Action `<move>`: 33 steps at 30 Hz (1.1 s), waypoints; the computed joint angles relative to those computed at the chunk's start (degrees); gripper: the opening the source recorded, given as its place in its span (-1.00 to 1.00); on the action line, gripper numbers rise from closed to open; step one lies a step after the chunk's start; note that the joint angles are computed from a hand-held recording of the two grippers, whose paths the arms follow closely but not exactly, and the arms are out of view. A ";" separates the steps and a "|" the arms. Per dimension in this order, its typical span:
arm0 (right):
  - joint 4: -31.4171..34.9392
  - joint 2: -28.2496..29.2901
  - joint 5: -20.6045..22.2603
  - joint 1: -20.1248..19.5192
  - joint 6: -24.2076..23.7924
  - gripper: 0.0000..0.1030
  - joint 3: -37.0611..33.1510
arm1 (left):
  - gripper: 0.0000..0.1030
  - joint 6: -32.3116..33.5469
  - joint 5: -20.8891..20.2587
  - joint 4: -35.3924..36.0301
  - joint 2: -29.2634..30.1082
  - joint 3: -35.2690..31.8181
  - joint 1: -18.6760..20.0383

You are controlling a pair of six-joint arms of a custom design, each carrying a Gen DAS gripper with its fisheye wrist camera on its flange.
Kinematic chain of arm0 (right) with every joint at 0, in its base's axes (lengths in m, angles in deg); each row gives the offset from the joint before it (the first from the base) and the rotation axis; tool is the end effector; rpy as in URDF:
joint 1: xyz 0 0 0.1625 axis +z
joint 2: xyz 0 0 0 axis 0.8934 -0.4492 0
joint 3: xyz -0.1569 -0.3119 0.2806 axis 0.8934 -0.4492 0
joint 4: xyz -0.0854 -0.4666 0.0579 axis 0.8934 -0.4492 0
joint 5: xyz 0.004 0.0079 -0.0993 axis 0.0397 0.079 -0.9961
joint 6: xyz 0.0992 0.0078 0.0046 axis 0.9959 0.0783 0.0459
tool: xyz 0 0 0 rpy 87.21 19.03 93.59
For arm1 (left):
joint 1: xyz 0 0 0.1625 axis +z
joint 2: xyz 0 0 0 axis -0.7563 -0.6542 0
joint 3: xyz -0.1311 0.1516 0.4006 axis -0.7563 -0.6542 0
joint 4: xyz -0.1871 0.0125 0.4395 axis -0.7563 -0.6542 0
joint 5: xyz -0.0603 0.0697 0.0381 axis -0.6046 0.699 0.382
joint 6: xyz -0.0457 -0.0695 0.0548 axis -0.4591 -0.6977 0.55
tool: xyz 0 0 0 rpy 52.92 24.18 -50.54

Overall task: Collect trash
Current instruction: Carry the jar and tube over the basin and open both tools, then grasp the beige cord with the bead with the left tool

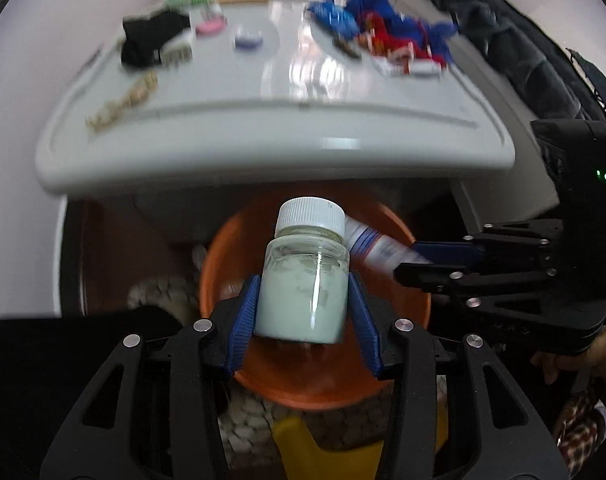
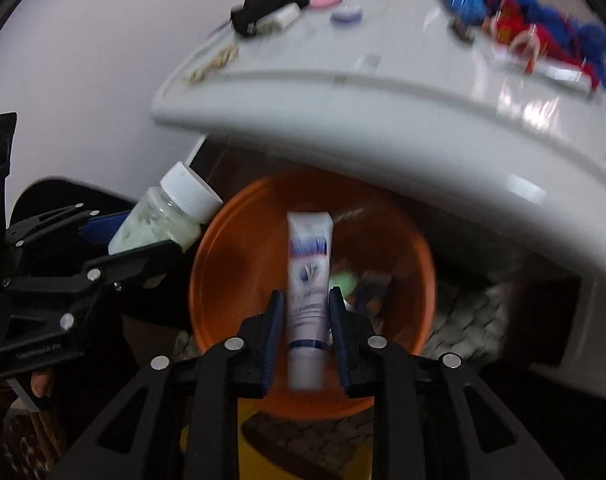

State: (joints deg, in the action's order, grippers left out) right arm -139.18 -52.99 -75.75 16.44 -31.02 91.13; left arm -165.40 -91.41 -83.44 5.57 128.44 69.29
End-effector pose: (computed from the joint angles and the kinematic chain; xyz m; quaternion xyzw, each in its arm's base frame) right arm 0.0154 -0.4996 0.2902 0.3641 -0.9181 -0.0357 0.1526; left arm -0.4154 -0.3555 0.0227 0.0110 0.9277 -0.2158 0.3044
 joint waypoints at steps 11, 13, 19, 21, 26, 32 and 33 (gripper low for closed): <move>-10.08 0.23 3.80 1.87 2.69 0.45 -2.97 | 0.41 -9.56 15.69 15.51 -5.44 -2.51 0.18; -11.35 0.51 6.11 2.91 2.43 0.52 -4.68 | 0.43 -8.82 20.31 21.43 -5.59 -5.04 2.73; -15.84 2.15 10.78 6.06 2.85 0.63 -7.24 | 0.39 -3.93 22.02 22.42 -5.14 -7.83 12.81; -14.84 2.29 11.93 5.87 3.07 0.64 -7.90 | 0.18 -3.85 21.01 22.05 -4.46 -7.97 14.83; -14.31 4.16 10.85 6.08 3.04 0.65 -8.46 | -0.37 -2.67 20.38 21.55 -3.05 -7.60 16.62; -14.71 6.03 9.53 6.51 2.69 0.65 -9.03 | -0.75 -1.76 22.48 14.63 -4.64 -4.53 15.15; -15.29 6.43 9.17 6.89 2.23 0.64 -9.05 | -0.75 -1.12 22.99 12.60 -4.99 -3.99 14.46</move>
